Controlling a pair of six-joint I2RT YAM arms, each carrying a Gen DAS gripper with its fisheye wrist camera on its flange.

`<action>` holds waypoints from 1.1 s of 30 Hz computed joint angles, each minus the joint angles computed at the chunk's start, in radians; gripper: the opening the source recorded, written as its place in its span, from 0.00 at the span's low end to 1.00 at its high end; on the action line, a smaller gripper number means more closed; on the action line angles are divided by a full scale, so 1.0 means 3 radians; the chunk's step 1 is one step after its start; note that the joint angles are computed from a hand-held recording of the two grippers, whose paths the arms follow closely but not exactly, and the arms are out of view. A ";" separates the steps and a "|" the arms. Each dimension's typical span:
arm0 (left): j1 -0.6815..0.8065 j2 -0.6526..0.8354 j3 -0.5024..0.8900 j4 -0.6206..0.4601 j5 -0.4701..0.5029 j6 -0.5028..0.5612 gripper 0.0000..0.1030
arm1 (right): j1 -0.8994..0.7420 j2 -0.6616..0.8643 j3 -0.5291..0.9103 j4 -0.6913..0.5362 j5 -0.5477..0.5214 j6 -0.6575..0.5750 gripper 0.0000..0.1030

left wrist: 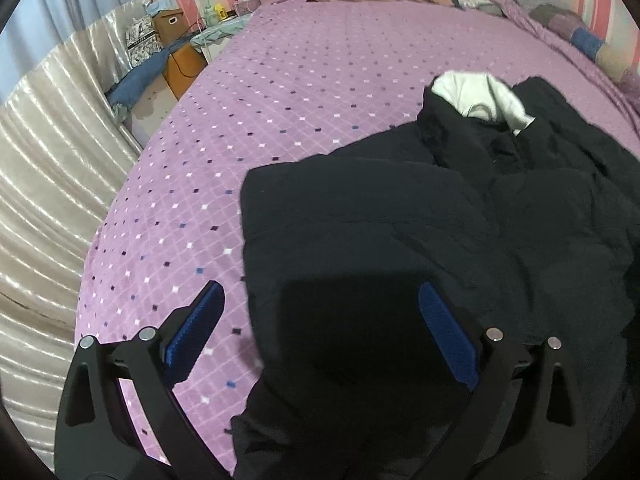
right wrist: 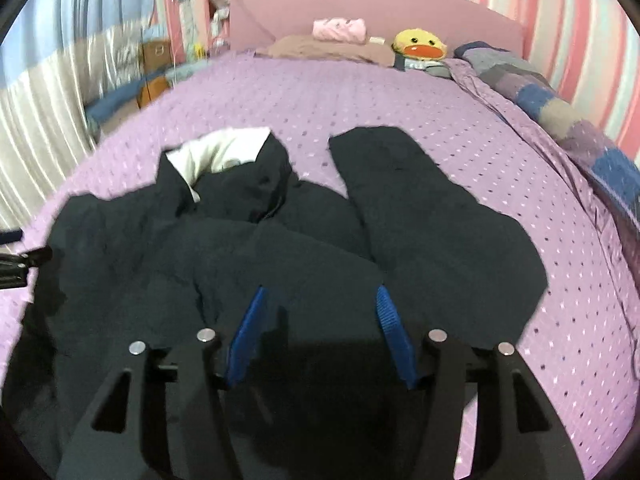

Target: Fold large clothes

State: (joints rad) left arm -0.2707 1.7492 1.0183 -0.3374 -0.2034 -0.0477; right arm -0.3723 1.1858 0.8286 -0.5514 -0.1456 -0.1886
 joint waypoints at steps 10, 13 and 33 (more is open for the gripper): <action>0.0093 0.0742 0.0281 0.0248 -0.0114 -0.0060 0.90 | 0.0091 0.0664 -0.0257 0.0786 0.0181 0.0016 0.46; 0.0141 0.0840 0.0225 0.0473 -0.0094 -0.0044 0.97 | 0.0071 0.0774 -0.0299 0.0968 0.0142 0.0071 0.46; -0.0212 -0.0330 -0.0793 0.0661 -0.0347 -0.0027 0.97 | -0.0512 -0.0449 -0.0584 0.0059 -0.0582 -0.0360 0.47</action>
